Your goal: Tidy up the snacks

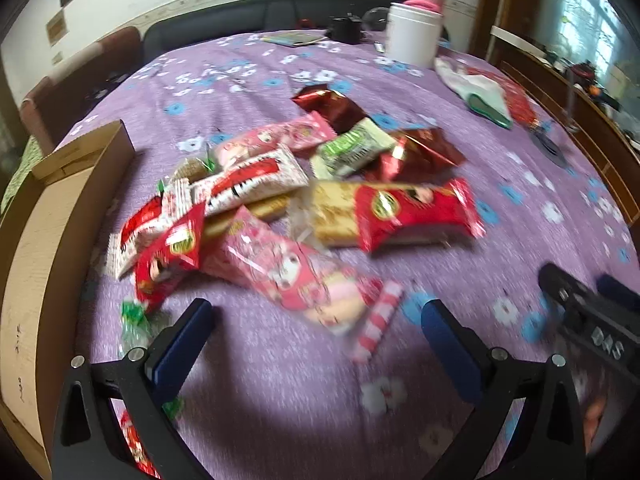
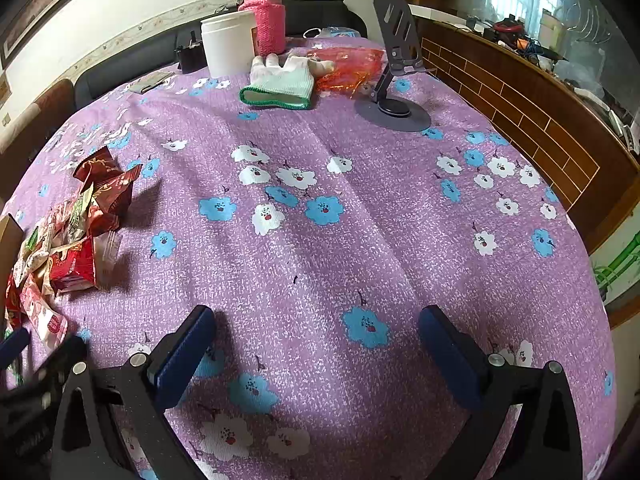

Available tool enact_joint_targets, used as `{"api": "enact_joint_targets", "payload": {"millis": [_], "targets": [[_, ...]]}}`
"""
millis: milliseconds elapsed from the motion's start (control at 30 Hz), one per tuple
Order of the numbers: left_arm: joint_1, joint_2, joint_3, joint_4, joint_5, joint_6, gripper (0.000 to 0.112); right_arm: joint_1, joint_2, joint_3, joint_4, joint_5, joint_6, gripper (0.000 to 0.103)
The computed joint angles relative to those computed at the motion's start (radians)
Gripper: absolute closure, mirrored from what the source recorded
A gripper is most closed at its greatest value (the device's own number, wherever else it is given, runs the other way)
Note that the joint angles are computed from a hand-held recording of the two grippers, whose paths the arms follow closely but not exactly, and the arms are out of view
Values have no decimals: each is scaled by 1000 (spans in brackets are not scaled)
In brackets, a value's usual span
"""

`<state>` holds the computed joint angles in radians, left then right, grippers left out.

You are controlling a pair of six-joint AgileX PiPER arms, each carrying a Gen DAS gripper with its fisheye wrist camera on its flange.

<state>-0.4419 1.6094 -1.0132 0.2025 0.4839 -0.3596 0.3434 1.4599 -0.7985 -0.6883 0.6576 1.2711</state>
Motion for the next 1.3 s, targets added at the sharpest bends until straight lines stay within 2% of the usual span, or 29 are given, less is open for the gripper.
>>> {"api": "enact_joint_targets", "payload": {"millis": [100, 233, 300, 333, 367, 433, 500, 533, 600, 667, 733, 767, 833, 900, 967, 1033, 1100, 1200, 1300], "targets": [[35, -102, 72, -287, -24, 248, 9, 4, 1, -1, -3, 3, 7, 1], [140, -370, 203, -676, -64, 648, 9, 6, -6, 4, -5, 4, 10, 1], [215, -469, 235, -786, -54, 780, 9, 7, -7, 5, -7, 7, 13, 1], [264, -493, 229, -781, -13, 798, 9, 8, -6, 3, -7, 10, 13, 1], [330, -484, 200, -774, 67, 828, 9, 8, -3, -1, -2, 15, 9, 1], [511, -467, 164, -881, 256, 981, 9, 5, 6, -14, 5, 24, -1, 1], [711, -485, 191, -1012, 358, 1097, 9, -10, 18, -47, 65, 49, -88, 1], [811, -498, 202, -1039, 389, 1132, 9, 5, 18, -60, 64, 85, -88, 7], [979, -480, 197, -1106, 468, 1238, 9, 93, -44, -56, -30, 148, 8, 9], [1110, -455, 197, -1151, 504, 1303, 9, 248, -123, -57, -188, 174, 141, 9], [1174, -431, 209, -1170, 488, 1327, 9, 326, -108, -121, -228, 155, 115, 7], [1185, -416, 205, -1165, 485, 1325, 9, 336, -56, -181, -189, 127, 42, 6], [1187, -376, 191, -1128, 488, 1306, 9, 330, 64, -332, -34, 134, -158, 6], [1235, -355, 186, -1136, 553, 1335, 9, 316, 166, -464, 103, 105, -318, 8], [1276, -346, 184, -1148, 598, 1369, 9, 316, 293, -621, 197, 99, -415, 13], [1305, -361, 191, -1145, 625, 1398, 9, 307, 383, -752, 315, 133, -521, 27], [1331, -369, 192, -1149, 650, 1416, 9, 297, 510, -924, 453, 184, -643, 32], [1350, -369, 189, -1141, 669, 1424, 9, 308, 616, -1038, 473, 256, -681, 42], [1372, -353, 184, -1135, 678, 1441, 9, 342, 613, -991, 404, 280, -661, 44]]}}
